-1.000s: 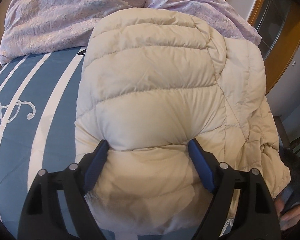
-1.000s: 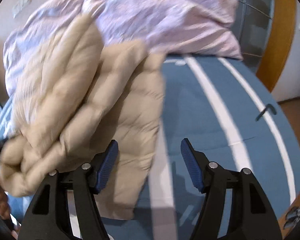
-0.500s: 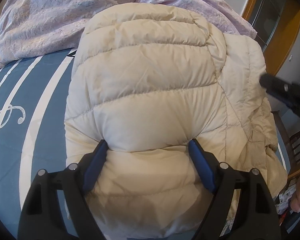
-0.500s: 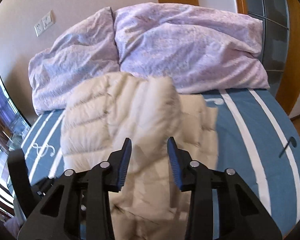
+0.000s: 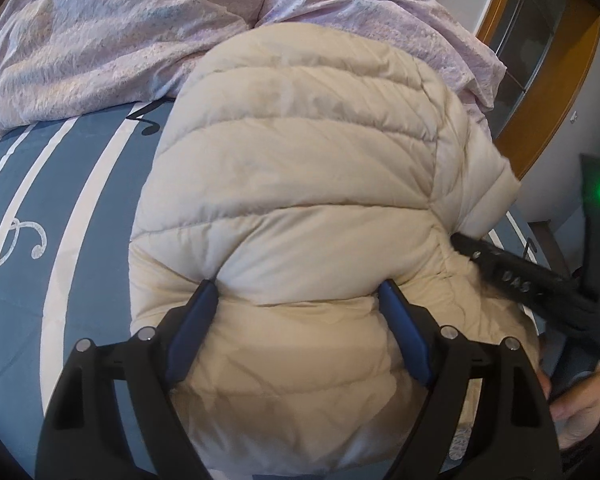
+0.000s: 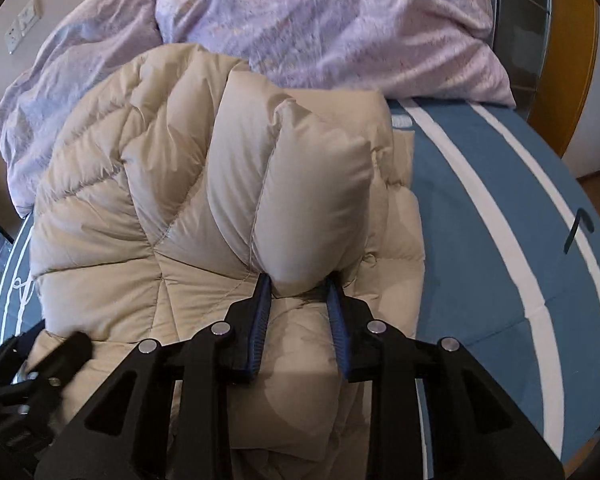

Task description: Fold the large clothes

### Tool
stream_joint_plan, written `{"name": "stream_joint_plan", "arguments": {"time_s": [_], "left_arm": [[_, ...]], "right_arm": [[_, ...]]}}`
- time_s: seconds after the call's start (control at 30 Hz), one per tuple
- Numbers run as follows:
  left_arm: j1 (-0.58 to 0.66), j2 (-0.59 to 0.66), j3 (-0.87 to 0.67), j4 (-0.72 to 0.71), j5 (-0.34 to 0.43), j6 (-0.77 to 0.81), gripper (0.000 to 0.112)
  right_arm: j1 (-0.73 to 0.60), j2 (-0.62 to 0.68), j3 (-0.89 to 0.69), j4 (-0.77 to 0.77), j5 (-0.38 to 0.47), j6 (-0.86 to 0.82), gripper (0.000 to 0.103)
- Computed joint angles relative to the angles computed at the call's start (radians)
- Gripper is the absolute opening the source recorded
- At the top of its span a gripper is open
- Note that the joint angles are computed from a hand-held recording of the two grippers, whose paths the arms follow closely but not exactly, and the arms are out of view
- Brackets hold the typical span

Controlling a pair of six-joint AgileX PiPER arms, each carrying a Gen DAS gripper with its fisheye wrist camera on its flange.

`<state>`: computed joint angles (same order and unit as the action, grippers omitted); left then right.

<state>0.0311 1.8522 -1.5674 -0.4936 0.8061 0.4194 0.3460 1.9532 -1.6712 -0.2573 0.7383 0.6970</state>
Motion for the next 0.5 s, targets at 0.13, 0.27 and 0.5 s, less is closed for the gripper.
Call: {"name": "stream_joint_plan", "arguments": {"time_s": [0.13, 0.27, 0.5], "left_arm": [[0.031, 0.009, -0.062, -0.043, 0.071, 0.014, 0.081], [0.053, 0.040, -0.168, -0.022, 0.111, -0.021, 0.081], [0.002, 0.183, -0.498, 0.153, 0.190, -0.127, 0.081]], "right_arm": [[-0.025, -0.004, 0.045, 0.034, -0.055, -0.026, 0.028], [-0.032, -0.019, 0.096, 0.042, -0.104, -0.013, 0.028], [-0.034, -0.019, 0.119, 0.018, -0.139, -0.002, 0.028]]}}
